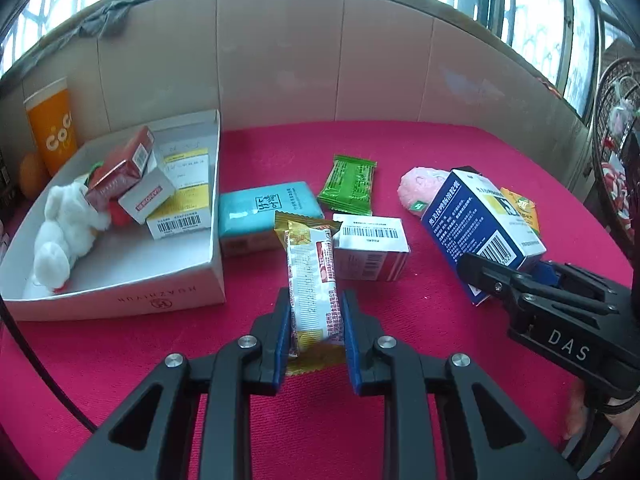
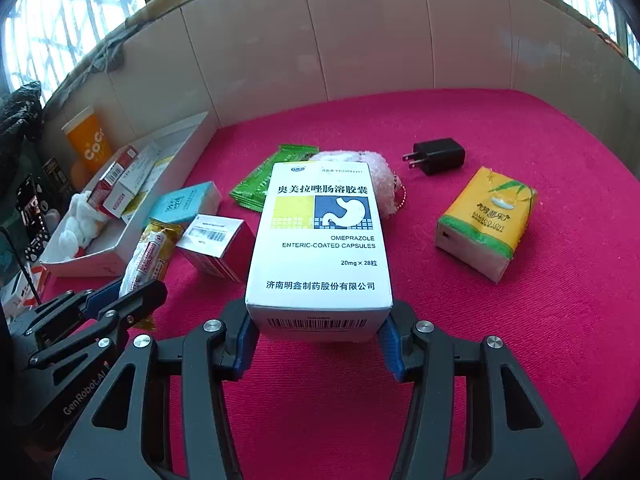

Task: Organize objects
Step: 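Grasp the wrapped snack bar with the left gripper while the right grasps the omeprazole box, then carry the snack bar with the left gripper while the right carries the omeprazole box to the tray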

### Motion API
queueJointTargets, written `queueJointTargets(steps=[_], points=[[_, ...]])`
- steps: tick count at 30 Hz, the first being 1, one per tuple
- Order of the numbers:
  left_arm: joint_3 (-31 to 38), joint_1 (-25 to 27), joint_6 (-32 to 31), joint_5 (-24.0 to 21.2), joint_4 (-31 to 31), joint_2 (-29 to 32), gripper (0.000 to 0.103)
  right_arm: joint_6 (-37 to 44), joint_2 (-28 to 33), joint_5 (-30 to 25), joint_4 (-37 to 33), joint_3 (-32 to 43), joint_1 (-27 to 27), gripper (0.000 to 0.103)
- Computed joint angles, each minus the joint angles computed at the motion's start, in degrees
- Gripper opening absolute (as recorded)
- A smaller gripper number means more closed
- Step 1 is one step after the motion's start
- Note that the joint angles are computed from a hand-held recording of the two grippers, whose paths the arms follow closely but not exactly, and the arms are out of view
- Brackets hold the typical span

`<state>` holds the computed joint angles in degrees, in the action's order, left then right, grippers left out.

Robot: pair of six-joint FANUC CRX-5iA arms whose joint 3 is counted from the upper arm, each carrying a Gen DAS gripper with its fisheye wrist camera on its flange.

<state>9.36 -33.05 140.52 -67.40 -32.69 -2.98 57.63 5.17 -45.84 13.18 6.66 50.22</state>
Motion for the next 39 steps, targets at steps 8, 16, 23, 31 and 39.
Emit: queueJointTargets(steps=[8,16,23,31,39], points=[[-0.29,-1.04,2.92,-0.77,-1.52,-0.79,0.023,-2.6,-1.48,2.99,2.75,-2.47,0.28,0.05],[-0.45,-2.16,4.67,-0.98,-3.47,-1.25,0.023,-6.64,-3.36,6.48,7.68,-6.14,0.88,0.051],[-0.43,-4.14,7.63,-1.65,-7.03,-1.82,0.023,-12.7,-5.67,10.97,16.31,-11.28,1.81,0.051],[-0.87,-5.4,9.6,-1.8,-9.21,-2.54,0.023,-17.84,-6.93,13.54,23.51,-14.71,2.19,0.051],[-1.9,-5.91,11.56,-2.04,-10.43,-3.88,0.023,-19.16,-7.49,14.41,27.4,-16.22,2.75,0.051]])
